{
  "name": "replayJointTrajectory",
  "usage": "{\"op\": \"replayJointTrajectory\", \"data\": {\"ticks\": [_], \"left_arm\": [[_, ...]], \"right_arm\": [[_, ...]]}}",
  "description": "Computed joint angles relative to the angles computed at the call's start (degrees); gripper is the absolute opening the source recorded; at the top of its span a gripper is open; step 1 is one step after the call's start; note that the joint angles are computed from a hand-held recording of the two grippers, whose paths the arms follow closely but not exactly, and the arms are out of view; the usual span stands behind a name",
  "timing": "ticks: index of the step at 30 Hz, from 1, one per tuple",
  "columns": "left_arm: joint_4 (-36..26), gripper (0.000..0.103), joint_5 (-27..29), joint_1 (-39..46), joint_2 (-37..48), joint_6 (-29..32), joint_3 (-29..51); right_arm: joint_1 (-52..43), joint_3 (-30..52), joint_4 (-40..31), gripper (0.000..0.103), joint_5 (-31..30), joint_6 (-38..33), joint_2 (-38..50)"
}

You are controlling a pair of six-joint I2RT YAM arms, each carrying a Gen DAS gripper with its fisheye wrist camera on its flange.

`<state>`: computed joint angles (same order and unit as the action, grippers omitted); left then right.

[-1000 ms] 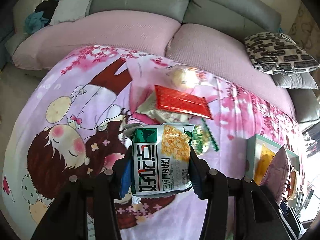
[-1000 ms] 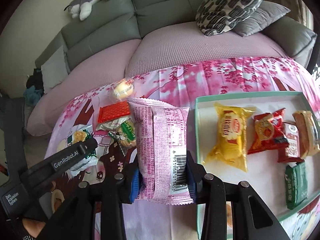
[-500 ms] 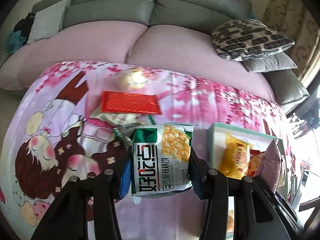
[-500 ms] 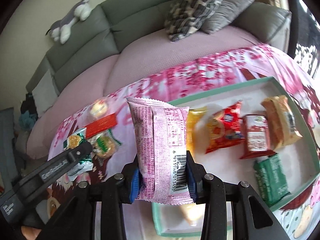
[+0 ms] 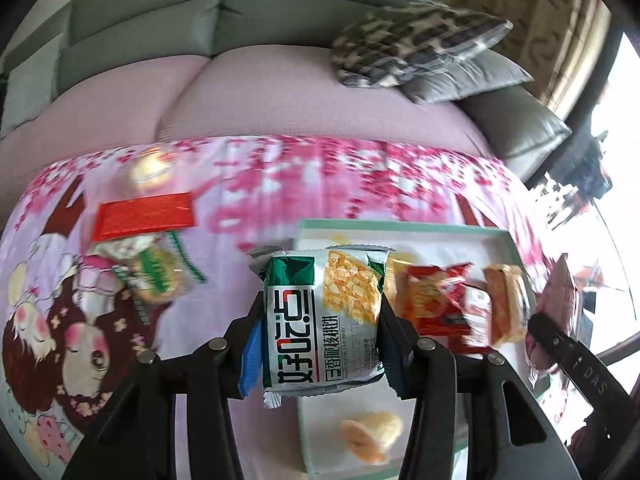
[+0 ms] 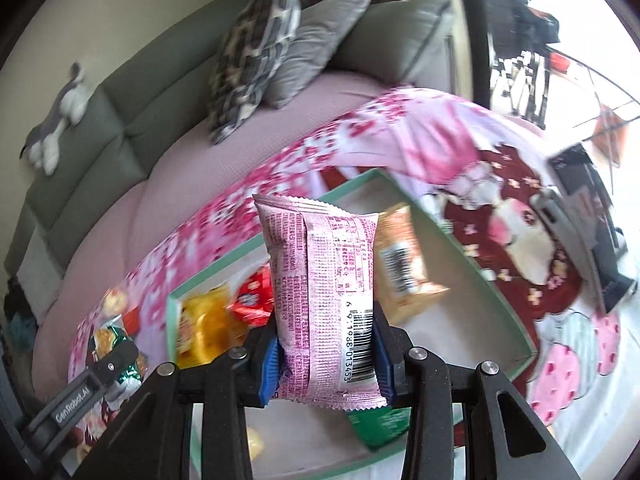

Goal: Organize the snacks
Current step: 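Carry both snacks over the tray and open both tools to release them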

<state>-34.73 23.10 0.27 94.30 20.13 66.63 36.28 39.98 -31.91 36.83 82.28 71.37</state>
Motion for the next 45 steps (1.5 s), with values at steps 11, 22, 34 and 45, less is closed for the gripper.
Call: {"op": "replayJointTrajectory", "data": {"ticks": [11, 22, 34, 45], "left_arm": [[2.3, 0.051, -3.1, -6.9, -3.0, 0.0, -4.8], [4.0, 0.051, -6.1, -9.8, -1.8, -0.5, -6.7], [5.3, 0.051, -8.0, -10.6, -0.6, -0.3, -7.3], [2.1, 0.055, -6.7, -9.3, 0.9, -0.8, -4.6]], "right_arm": [[-0.8, -1.4, 2.9, 0.041, -2.0, -2.1, -0.5], [-3.4, -2.2, 7.9, 0.041, -6.5, -5.5, 2.4], [-4.5, -1.2, 9.3, 0.042, -9.3, -6.8, 5.9], [-4.7, 0.3, 6.9, 0.047, -9.6, -6.6, 7.4]]}}
